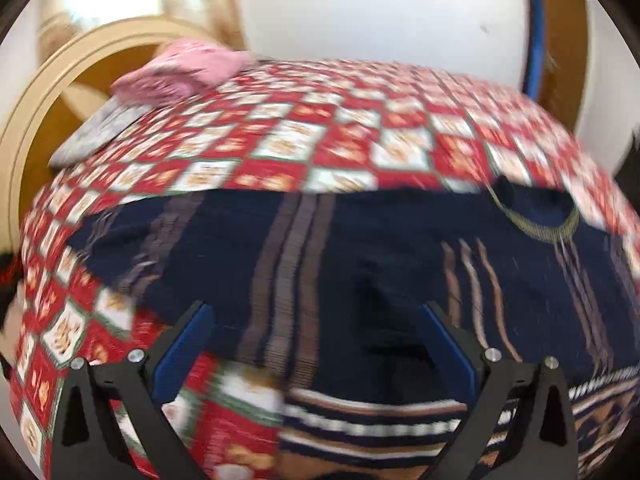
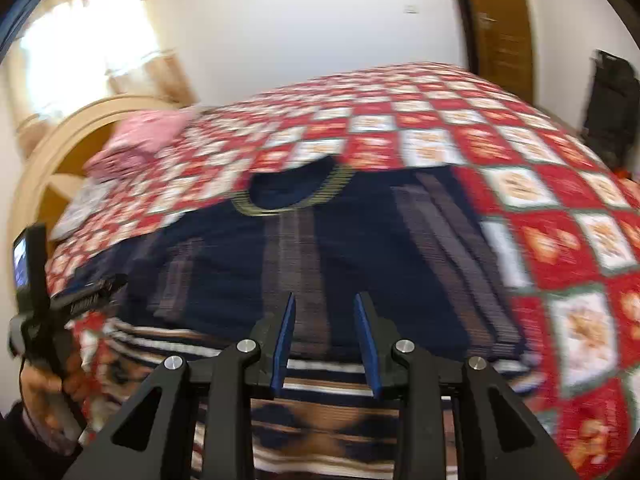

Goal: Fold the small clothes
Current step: 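Grasp the other sleeve cuff with the left gripper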

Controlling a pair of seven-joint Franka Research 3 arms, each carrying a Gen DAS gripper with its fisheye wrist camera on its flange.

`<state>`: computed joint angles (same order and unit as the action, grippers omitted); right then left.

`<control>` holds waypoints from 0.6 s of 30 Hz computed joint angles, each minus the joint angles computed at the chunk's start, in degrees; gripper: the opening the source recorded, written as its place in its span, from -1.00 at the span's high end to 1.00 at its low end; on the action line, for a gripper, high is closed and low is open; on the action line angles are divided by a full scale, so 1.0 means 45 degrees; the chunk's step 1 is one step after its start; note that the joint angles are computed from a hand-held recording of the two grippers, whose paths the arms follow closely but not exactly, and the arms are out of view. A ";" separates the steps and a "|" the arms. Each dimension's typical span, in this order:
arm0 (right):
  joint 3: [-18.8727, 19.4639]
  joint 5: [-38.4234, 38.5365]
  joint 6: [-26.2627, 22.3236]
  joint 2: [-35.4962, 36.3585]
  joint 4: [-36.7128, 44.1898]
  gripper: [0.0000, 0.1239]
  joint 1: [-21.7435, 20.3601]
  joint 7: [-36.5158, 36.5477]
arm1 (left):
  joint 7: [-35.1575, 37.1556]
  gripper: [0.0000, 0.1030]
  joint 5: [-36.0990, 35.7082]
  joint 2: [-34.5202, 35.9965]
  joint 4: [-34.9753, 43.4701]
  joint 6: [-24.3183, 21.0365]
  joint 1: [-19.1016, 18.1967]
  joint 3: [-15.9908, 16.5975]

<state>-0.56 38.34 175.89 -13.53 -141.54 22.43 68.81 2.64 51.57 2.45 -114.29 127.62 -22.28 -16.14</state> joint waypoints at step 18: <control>0.0479 0.4710 -0.0620 0.0314 0.0528 -0.14 0.1532 -0.3178 | -0.2530 -0.15 -0.3805 -0.3919 -0.5495 0.3099 0.4629 0.2050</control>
<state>1.60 59.53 173.10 -12.12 -139.17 29.33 54.51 -8.75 34.44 -15.19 -139.02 141.56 -1.45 -6.91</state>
